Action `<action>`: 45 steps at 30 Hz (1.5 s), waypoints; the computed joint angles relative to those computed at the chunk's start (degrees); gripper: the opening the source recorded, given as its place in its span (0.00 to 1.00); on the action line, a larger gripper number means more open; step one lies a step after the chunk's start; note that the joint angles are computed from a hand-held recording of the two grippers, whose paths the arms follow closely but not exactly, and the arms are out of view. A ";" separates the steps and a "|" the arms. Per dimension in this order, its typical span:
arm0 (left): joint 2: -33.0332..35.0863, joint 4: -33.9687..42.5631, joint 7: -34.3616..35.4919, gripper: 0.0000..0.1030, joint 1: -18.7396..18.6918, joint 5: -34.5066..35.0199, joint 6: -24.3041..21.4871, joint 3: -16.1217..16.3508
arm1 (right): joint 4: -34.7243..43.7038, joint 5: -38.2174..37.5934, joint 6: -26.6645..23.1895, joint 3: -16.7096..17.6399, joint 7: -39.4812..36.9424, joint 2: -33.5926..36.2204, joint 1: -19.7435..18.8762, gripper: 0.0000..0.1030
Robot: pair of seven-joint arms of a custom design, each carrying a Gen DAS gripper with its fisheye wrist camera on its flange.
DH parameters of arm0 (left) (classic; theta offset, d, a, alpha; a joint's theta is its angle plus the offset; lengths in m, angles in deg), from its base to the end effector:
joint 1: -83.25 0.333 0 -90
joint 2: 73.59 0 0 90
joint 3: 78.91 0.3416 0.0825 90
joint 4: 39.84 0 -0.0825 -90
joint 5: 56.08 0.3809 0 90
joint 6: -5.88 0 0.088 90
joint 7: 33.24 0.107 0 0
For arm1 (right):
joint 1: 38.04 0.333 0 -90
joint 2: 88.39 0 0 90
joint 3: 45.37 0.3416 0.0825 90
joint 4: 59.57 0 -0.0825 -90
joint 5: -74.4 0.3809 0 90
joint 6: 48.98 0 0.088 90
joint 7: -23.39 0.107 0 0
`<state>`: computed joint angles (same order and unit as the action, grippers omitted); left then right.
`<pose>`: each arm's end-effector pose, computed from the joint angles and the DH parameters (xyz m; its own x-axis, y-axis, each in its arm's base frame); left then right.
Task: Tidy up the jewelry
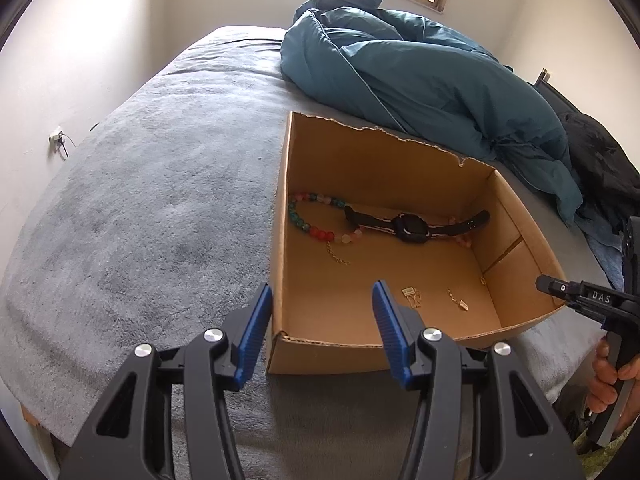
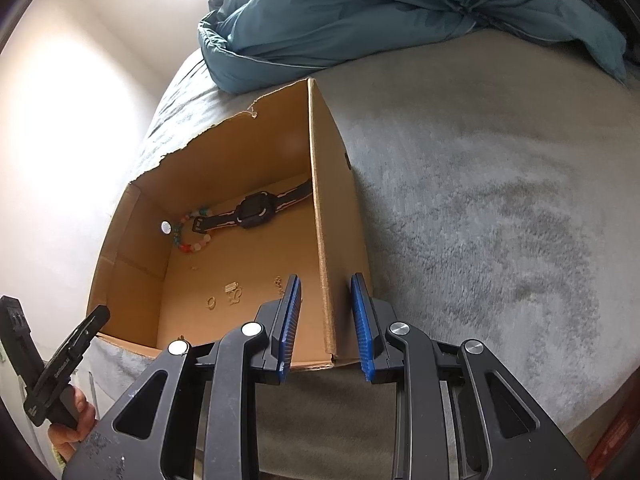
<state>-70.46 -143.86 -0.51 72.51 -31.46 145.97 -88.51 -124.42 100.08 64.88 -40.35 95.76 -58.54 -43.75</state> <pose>0.5835 -0.2131 0.5947 0.3199 -0.9275 0.1935 -0.7191 -0.3707 -0.5878 0.7465 -0.0012 0.5754 0.2305 -0.9027 -0.3633 -0.9090 -0.0666 -0.4114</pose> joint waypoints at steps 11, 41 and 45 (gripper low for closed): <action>-1.76 -2.07 -2.02 0.48 -0.51 1.62 -0.26 -0.80 | -4.92 3.13 2.35 0.11 -2.04 -2.62 -1.27 0.25; -10.74 -6.38 -11.27 0.94 -0.92 9.77 -4.95 -8.84 | -35.20 2.62 28.51 -7.40 -16.87 -24.99 4.26 0.92; -10.37 -5.02 -14.44 0.95 -1.56 11.35 -8.78 -9.30 | -32.53 -5.56 28.45 -7.62 -14.04 -22.74 4.09 0.92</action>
<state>-80.83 -148.88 -14.95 70.95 -20.12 137.18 -97.80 -156.94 94.52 93.33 -47.97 81.72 -81.28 -39.66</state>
